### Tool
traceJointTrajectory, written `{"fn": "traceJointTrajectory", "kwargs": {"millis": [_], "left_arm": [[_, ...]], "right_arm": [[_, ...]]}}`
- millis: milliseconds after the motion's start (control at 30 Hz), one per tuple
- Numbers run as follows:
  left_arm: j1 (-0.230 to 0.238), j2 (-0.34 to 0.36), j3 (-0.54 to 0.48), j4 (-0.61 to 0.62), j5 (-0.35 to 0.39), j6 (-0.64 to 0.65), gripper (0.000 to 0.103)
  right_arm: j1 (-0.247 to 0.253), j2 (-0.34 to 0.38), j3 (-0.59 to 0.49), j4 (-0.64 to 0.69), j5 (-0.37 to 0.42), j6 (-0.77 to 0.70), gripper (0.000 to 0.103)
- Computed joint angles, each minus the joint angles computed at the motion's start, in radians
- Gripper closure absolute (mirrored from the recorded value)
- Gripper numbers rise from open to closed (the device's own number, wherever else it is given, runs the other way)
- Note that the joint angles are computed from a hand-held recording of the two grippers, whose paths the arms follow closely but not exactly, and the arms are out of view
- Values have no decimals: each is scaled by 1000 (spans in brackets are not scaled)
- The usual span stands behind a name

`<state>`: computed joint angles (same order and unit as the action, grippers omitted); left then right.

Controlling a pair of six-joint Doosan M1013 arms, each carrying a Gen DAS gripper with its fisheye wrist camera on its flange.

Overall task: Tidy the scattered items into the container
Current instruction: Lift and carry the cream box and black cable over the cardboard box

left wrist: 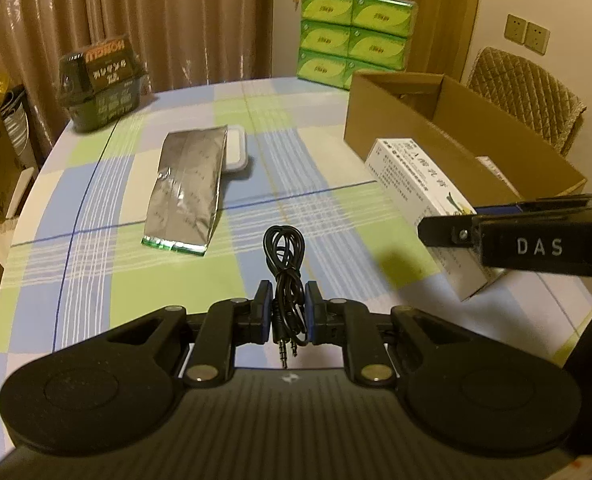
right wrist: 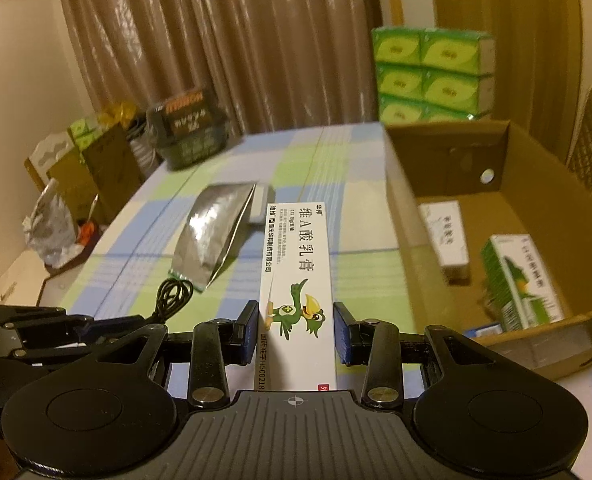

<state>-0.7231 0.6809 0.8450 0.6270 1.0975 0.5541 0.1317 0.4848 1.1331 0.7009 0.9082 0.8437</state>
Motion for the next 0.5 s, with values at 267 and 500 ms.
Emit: {"fn": "traceJointTrajectory", "kwargs": {"millis": [267,500], "left_arm": [[-14,43,-102,2,21,47,90],[-24,100,-219,-11,42,85,90]], "right_arm": [[-34,-11,-13,30,-33,12,68],[-69,-10,-37,32,-59,34,68]]}}
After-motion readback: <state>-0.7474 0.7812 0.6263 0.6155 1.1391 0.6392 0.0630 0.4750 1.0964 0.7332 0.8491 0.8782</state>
